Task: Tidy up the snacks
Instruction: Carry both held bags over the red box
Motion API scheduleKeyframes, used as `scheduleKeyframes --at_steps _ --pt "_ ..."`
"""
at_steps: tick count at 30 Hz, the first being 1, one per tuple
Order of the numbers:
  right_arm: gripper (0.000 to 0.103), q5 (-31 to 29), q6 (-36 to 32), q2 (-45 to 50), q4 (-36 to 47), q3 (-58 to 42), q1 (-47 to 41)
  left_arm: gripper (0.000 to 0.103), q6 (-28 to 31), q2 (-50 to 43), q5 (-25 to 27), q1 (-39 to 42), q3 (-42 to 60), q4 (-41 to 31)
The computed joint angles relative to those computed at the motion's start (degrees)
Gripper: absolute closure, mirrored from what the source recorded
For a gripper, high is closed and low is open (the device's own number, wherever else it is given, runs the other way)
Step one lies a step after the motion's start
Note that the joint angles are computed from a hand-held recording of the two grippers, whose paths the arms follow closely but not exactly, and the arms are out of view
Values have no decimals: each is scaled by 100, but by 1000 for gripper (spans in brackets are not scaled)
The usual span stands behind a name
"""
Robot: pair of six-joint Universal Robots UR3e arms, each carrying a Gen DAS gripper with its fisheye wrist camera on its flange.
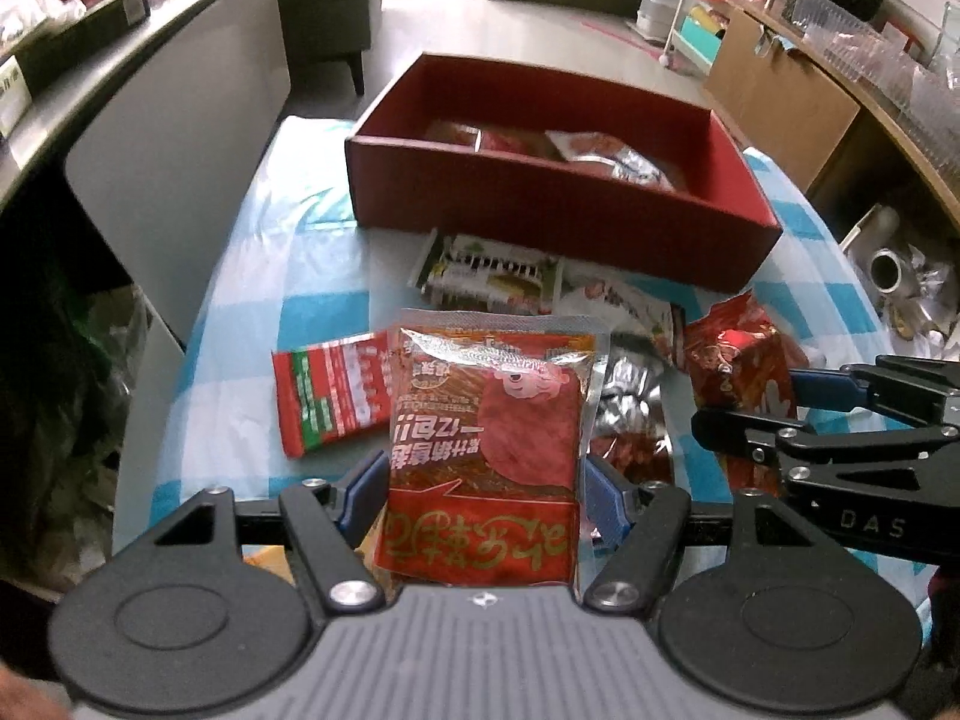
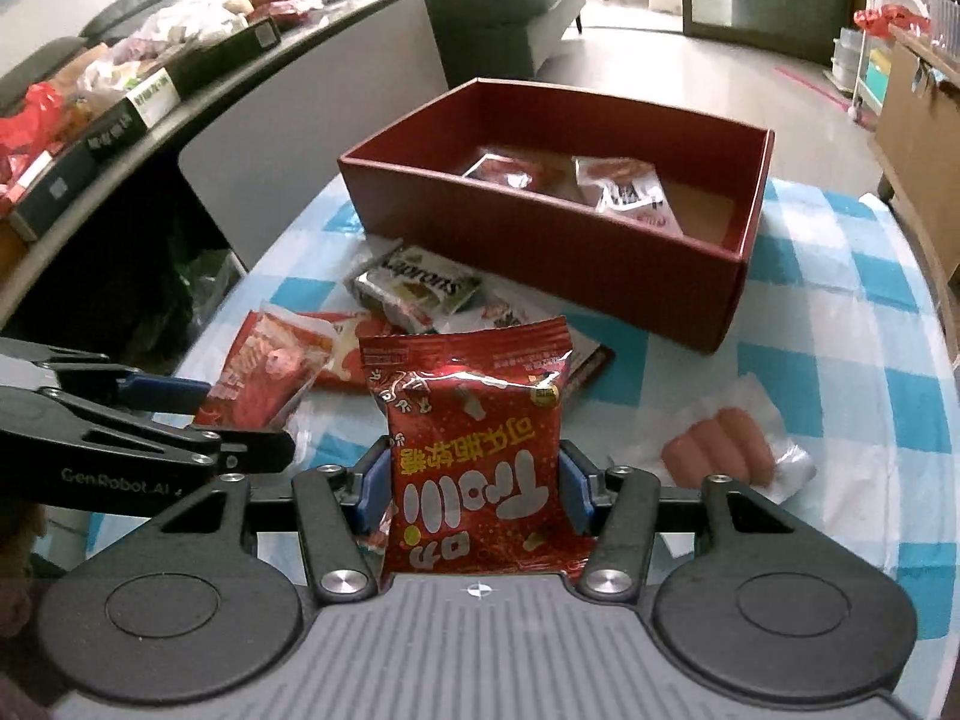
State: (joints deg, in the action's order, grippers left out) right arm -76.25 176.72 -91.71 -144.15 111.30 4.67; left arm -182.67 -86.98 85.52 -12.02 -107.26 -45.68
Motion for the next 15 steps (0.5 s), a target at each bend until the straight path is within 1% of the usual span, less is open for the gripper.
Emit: scheduleKeyframes --at_steps 8,15 --pt "40 -83 59 150 -211 -191 83 41 -118 -148 371 -274 153 268" --pt "40 -70 62 171 -287 -223 31 41 -206 -268 423 -337 249 346"
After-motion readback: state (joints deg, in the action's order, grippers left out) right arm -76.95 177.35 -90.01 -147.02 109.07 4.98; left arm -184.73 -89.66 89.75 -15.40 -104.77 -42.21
